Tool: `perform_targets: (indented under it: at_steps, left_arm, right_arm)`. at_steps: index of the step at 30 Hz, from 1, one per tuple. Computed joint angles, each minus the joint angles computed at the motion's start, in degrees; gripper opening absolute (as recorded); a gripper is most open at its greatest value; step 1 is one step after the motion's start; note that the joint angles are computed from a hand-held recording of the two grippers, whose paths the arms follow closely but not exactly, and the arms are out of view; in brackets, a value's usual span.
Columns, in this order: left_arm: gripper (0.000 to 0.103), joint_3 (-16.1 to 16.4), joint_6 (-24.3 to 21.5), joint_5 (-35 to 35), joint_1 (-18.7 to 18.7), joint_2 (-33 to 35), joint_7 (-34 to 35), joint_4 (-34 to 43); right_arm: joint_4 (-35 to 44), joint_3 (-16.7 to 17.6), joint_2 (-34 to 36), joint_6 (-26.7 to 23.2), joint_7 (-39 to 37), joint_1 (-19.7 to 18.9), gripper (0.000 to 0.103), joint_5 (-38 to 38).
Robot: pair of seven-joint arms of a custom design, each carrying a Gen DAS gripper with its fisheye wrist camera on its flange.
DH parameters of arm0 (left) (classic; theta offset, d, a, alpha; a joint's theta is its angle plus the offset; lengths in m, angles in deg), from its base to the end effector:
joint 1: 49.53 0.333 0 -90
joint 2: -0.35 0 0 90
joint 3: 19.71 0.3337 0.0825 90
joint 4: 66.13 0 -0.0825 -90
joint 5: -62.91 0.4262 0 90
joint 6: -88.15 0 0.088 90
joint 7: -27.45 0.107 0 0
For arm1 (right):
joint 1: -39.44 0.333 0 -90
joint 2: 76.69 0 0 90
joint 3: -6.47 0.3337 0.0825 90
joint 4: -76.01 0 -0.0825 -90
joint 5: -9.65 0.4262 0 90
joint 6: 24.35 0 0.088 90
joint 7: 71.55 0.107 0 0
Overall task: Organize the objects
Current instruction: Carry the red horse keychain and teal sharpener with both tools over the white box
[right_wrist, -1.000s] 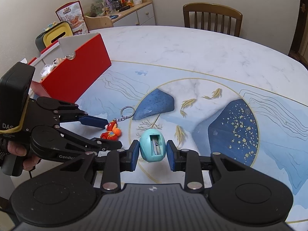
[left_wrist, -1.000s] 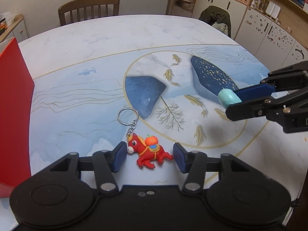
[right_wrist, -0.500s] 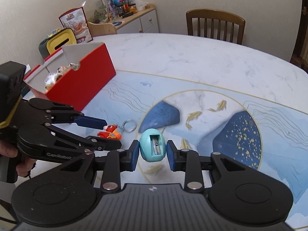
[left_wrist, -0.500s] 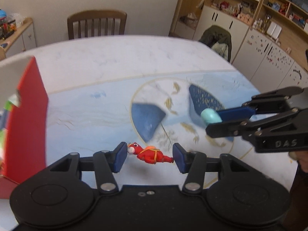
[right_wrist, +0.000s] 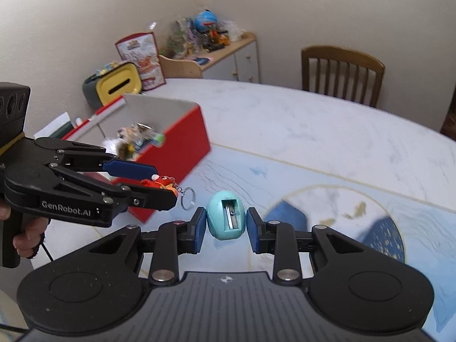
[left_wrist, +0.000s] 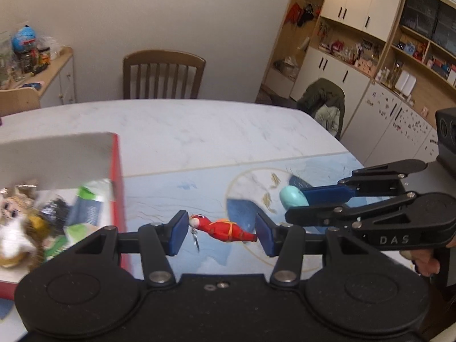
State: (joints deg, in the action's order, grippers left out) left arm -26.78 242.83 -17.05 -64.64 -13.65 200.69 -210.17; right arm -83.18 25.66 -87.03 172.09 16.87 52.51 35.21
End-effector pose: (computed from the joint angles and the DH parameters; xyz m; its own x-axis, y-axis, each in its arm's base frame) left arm 0.4621 -0.1522 0.3839 -0.6663 -0.7138 0.2157 -0.5977 0.3382 -0.7269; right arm 0.4003 0.1919 0.3396 0.1880 -0.9712 -0.1464 -0.7022 -0.0287 -0.7114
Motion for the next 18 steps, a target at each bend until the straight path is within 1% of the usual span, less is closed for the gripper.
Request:
perform_targets:
  at_steps: [1,4,5,7,8,9,11,12,13,14,15,18]
  left_arm:
    - [0.05,0.36,-0.37,0.56,0.39,-0.43,-0.47,0.03]
    - [0.05,1.65,-1.63,1.83,1.5,-1.47,-1.19,0.41]
    - [0.04,2.15,-2.22,2.02,1.85,-1.7,-1.07,0.67]
    - [0.039,2.97,-3.62,3.44,2.77,-1.82,-2.12,1.41]
    - [0.039,3.31,-3.84,3.55,3.13,-1.8,-1.85,1.76]
    - [0.039,3.64,-4.12,3.81,3.52,-1.68,-1.45,2.12]
    - [0.039,4.06,-4.43,4.42,4.32,-0.94,-1.22,3.13]
    - [0.039,4.26,-4.53,4.51,4.72,-0.52,-0.83,3.62]
    - [0.039,4.39,-4.52,4.52,5.13,-0.09,-0.6,4.15]
    - [0.039,4.6,-4.8,4.42,5.57,0.31,-0.4,4.68]
    - [0.039,4.85,-5.13,4.13,6.03,0.93,0.12,5.32]
    - [0.039,5.08,-5.3,3.96,7.64,2.35,1.09,6.95]
  right_arm:
    - [0.74,0.9,0.17,-0.09,-0.54,-0.4,0.03,0.55]
    - [3.63,5.94,1.22,-0.49,-4.38,-3.39,0.03,4.97]
    - [4.67,7.29,1.76,-0.51,-5.82,-4.1,0.03,6.43]
    - [7.18,11.29,3.02,-0.59,-10.72,-6.42,0.03,11.64]
    - [8.39,12.49,3.65,-0.68,-12.91,-6.97,0.03,13.73]
    - [9.91,14.58,4.41,-0.83,-16.12,-8.22,0.03,16.91]
    - [14.06,21.39,6.55,-0.53,-27.49,-12.48,0.03,28.36]
    - [16.2,22.97,7.91,-0.09,-32.93,-13.06,0.03,33.37]
    - [18.45,23.55,9.37,0.5,-38.58,-12.75,0.03,38.48]
    - [21.01,23.32,11.11,1.42,-44.56,-11.6,0.03,43.85]
    - [23.07,22.6,12.55,2.12,-48.48,-10.31,0.03,47.22]
    - [28.4,20.07,16.27,3.59,-56.22,-6.65,0.03,53.5]
